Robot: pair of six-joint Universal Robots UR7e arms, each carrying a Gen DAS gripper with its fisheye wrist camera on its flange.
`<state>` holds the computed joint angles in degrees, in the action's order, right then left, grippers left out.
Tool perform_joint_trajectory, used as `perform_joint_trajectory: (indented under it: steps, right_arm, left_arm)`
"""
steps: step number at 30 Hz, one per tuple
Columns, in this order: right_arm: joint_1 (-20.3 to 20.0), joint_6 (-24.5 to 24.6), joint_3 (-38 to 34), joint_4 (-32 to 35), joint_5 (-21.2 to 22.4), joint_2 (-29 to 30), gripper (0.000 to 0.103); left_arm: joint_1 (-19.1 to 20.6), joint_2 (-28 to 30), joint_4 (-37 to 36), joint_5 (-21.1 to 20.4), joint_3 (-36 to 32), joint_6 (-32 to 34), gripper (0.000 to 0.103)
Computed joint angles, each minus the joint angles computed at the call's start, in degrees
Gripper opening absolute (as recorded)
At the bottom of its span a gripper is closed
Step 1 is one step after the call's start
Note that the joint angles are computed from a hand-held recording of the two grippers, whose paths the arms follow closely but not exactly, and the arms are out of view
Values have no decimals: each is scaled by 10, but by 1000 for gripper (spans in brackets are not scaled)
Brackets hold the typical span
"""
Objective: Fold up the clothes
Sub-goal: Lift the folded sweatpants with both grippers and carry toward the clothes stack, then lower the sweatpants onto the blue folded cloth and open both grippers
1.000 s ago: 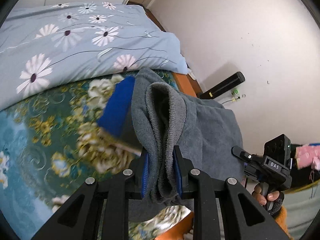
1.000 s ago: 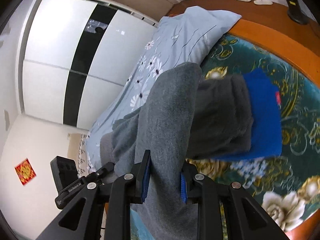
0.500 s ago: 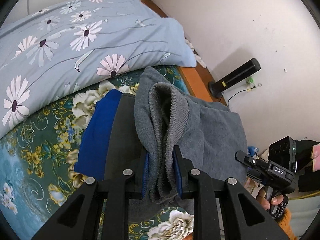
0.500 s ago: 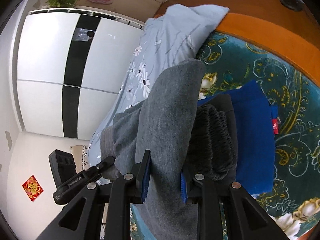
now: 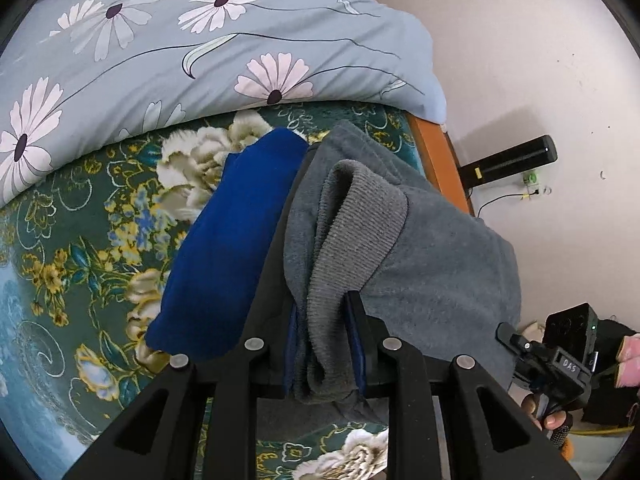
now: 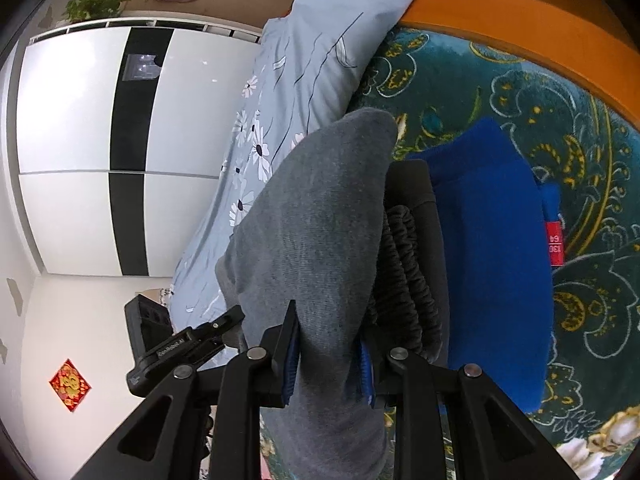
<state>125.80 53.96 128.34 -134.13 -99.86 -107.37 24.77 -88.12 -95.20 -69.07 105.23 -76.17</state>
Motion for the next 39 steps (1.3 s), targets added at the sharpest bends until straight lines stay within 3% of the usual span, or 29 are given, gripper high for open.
perform_joint_trajectory:
  steps: [1, 5, 10, 13, 17, 19, 21, 23, 35, 39]
  right_arm:
    - [-6, -4, 1, -2, 6, -1, 34]
    - [-13, -18, -14, 23, 11, -8, 35]
    - [30, -22, -89, 129, -82, 10, 35]
    - [60, -48, -150, 182, -148, 50, 35]
    - [69, -143, -203, 191, -141, 116, 35]
    - [70, -187, -212, 204, -123, 138, 36]
    - [58, -221, -215, 235, -135, 141, 36]
    - [51, -225, -215, 259, -152, 129, 33]
    - [-9, -251, -192, 265, -130, 85, 33]
    - [-3, -247, -180, 269, -143, 80, 31]
  left_arm:
    - [1, -1, 1, -1, -1, -2, 25]
    - [-1, -1, 22, 6, -15, -9, 33]
    - [-27, 15, 124, 52, -69, -35, 33]
    - [-50, 32, 128, 76, -91, -2, 33]
    - [-56, 63, 80, 45, -94, 75, 33]
    - [-57, 73, 95, 34, -94, 95, 33]
    - [-55, 73, 112, 23, -90, 87, 33]
    - [-51, 61, 102, 10, -73, 69, 33]
    - [-34, 53, 74, 3, -38, 44, 33]
    - [-29, 63, 81, 6, -43, 52, 33]
